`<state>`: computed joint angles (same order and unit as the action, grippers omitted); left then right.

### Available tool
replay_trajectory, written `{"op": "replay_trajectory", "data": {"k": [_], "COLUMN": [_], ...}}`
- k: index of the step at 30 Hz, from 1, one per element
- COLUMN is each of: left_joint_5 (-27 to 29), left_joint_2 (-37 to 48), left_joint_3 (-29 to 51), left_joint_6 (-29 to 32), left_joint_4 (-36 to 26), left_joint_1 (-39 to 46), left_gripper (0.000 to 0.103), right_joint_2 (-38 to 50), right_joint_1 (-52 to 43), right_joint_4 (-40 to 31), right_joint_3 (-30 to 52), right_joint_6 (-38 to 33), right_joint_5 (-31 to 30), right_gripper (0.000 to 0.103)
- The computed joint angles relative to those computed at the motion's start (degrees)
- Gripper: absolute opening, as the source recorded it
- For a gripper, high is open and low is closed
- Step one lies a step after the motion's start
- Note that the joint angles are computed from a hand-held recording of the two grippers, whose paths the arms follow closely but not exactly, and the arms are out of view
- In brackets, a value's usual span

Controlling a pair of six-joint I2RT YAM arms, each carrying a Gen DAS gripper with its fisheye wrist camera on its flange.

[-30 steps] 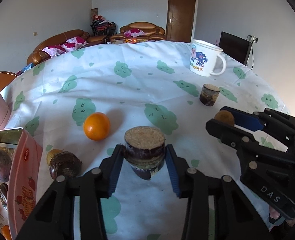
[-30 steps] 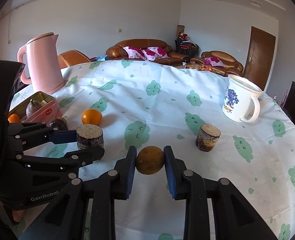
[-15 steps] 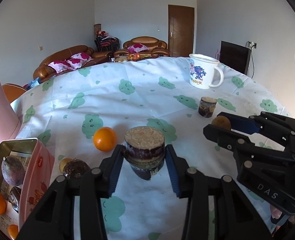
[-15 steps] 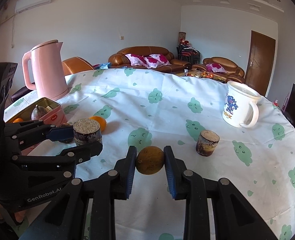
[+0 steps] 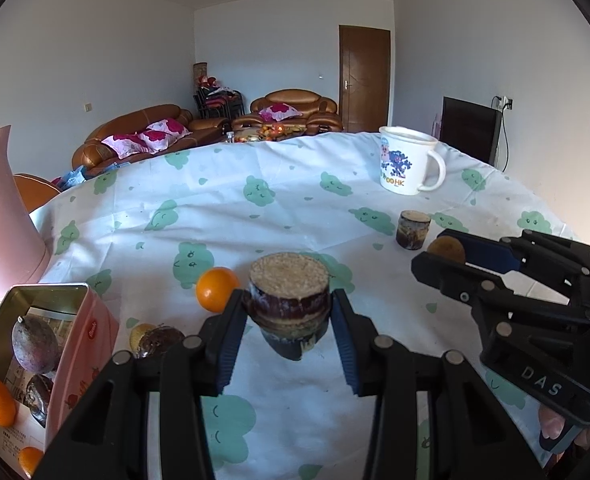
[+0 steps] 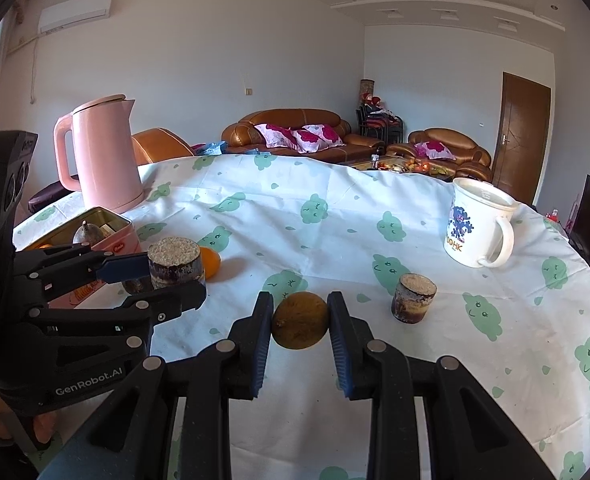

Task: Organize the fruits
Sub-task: 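Lift the cylindrical piece with the left gripper while the right gripper lifts the yellow fruit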

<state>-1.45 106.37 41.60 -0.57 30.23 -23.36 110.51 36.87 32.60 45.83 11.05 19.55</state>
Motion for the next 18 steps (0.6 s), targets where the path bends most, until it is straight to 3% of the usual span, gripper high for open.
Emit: {"op": "replay_trajectory", "data": {"k": [18], "left_joint_5": [-1.2], "left_joint_2": [-1.8], "left_joint_3": [-3.7], "left_joint_6": [0.3], "left_joint_4": [5.8], "left_joint_1": [-0.4], "left_gripper": [0.044], "right_joint_2": [-1.0], "right_joint_1": [0.7], "right_joint_4": [6.8], "right_joint_3": [-3.6], "right_joint_6": [-1.8], "right_joint_5": [0.5], "right_gripper": [0.029]}}
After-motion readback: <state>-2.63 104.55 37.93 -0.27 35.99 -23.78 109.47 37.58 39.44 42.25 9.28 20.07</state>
